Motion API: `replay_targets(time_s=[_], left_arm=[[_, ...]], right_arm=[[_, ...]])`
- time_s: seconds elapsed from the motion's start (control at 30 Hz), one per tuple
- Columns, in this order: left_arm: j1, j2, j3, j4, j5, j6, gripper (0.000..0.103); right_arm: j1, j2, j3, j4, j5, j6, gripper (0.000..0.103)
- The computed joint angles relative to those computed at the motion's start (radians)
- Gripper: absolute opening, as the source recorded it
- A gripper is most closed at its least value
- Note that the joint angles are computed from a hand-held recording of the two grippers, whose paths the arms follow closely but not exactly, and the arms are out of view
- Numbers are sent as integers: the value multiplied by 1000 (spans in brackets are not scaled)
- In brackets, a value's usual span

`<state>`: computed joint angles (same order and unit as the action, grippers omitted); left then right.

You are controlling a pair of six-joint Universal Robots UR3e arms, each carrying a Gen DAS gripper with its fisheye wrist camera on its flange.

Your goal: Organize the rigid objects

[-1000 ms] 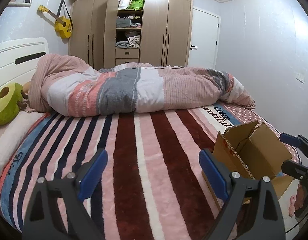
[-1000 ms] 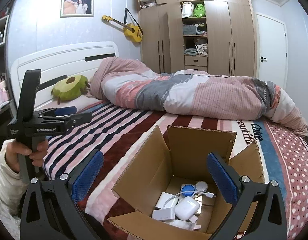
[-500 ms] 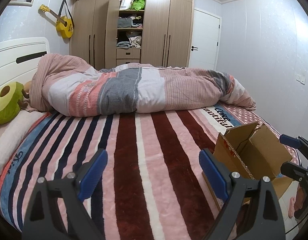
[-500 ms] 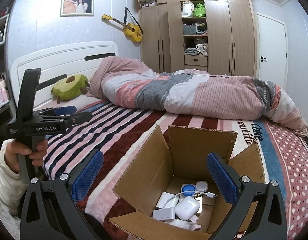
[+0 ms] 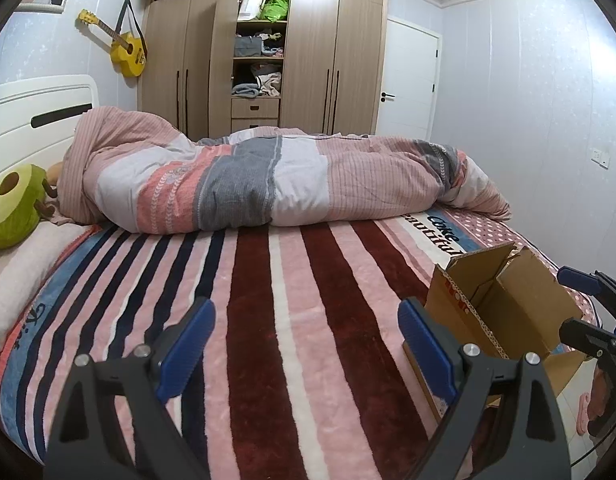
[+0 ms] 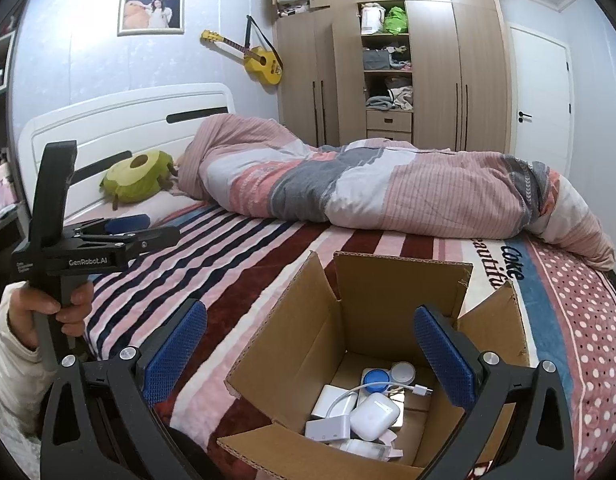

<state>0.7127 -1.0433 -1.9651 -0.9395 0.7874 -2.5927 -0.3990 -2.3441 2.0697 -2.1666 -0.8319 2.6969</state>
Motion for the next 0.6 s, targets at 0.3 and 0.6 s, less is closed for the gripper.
replay_targets(time_s=[0.3,0.6], left_arm=[[-2,1,-2,3,2,-3,91],[-4,1,-4,7,4,-6,91]], right_arm=[[3,1,5,-8,-7,8,103],[14,3,9,-17,-20,20,103]])
